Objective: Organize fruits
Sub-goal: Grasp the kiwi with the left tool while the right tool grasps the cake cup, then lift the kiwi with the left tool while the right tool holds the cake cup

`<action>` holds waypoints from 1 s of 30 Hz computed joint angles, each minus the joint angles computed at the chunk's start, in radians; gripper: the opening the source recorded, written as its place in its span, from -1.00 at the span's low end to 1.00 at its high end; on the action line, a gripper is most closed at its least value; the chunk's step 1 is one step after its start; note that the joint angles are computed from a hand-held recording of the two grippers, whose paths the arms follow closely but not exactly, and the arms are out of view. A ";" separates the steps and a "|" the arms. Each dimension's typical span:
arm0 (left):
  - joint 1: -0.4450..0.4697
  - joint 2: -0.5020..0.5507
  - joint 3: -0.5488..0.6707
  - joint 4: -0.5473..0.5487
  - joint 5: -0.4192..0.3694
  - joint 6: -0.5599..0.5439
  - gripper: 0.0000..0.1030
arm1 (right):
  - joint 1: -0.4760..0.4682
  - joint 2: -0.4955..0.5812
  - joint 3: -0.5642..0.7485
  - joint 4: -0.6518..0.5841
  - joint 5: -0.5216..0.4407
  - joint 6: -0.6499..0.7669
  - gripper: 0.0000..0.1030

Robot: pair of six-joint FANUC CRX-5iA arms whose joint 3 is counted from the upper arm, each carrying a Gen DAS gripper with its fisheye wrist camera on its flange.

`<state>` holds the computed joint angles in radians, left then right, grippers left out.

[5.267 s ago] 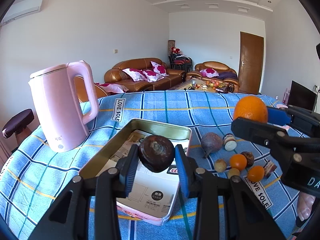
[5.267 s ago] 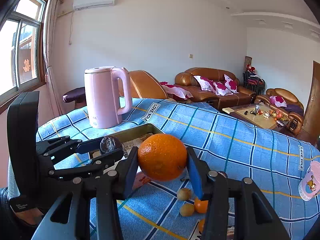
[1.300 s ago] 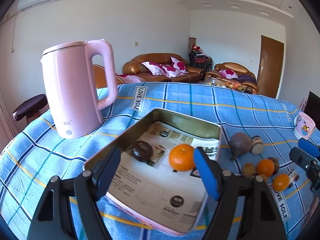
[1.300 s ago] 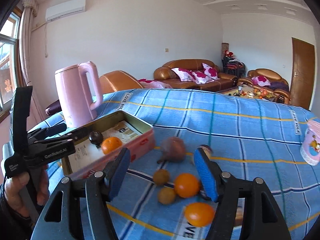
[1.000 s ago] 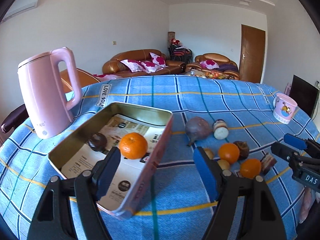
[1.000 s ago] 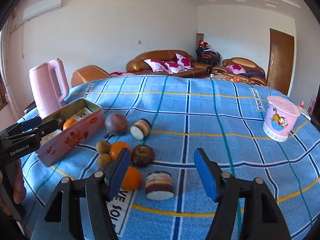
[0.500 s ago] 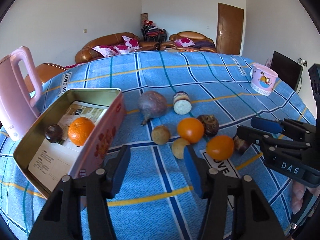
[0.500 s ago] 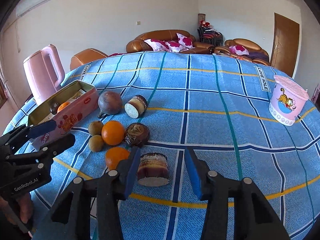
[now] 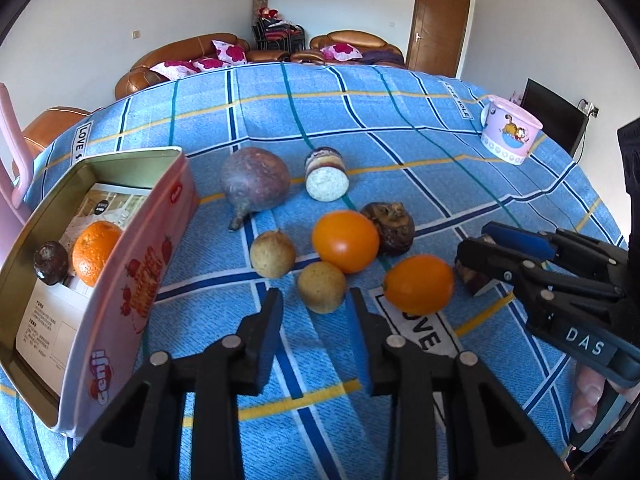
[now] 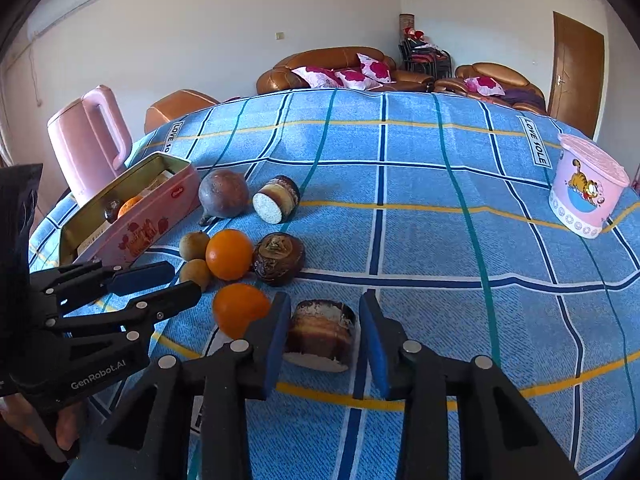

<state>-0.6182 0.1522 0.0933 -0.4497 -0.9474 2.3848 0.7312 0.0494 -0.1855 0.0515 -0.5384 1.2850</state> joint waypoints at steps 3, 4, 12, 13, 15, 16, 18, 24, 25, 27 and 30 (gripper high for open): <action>0.016 0.015 0.007 0.040 0.002 -0.045 -0.32 | 0.006 0.007 0.004 0.022 -0.008 -0.014 -0.29; 0.014 0.017 0.012 0.033 0.001 -0.043 -0.32 | 0.009 0.011 0.004 0.037 -0.011 -0.026 -0.28; 0.044 -0.022 -0.050 0.080 0.083 -0.053 -0.47 | -0.047 0.059 0.098 -0.130 -0.102 0.056 -0.28; 0.044 -0.028 -0.056 0.076 0.089 -0.044 -0.47 | -0.045 0.058 0.097 -0.128 -0.100 0.055 -0.28; 0.042 -0.033 -0.060 0.065 0.092 -0.029 -0.47 | -0.042 0.058 0.095 -0.123 -0.100 0.054 -0.28; 0.039 -0.036 -0.061 0.056 0.093 -0.019 -0.47 | -0.041 0.057 0.094 -0.121 -0.099 0.054 -0.28; 0.034 -0.043 -0.064 0.040 0.096 0.000 -0.47 | -0.047 0.054 0.095 -0.144 -0.094 0.074 -0.29; 0.004 -0.061 -0.065 -0.041 0.091 0.070 -0.47 | -0.042 0.009 0.046 -0.154 -0.012 0.100 -0.29; -0.001 -0.064 -0.066 -0.055 0.091 0.083 -0.47 | -0.042 0.001 0.039 -0.164 0.001 0.116 -0.29; -0.010 -0.069 -0.066 -0.079 0.089 0.109 -0.47 | -0.033 -0.011 0.022 -0.143 0.025 0.106 -0.29; -0.017 -0.078 -0.070 -0.105 0.088 0.140 -0.47 | -0.028 -0.026 0.005 -0.143 0.053 0.118 -0.29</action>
<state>-0.6350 0.0743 0.0236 -0.5544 -0.8593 2.5246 0.7036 0.0233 -0.1805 -0.0911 -0.4858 1.4027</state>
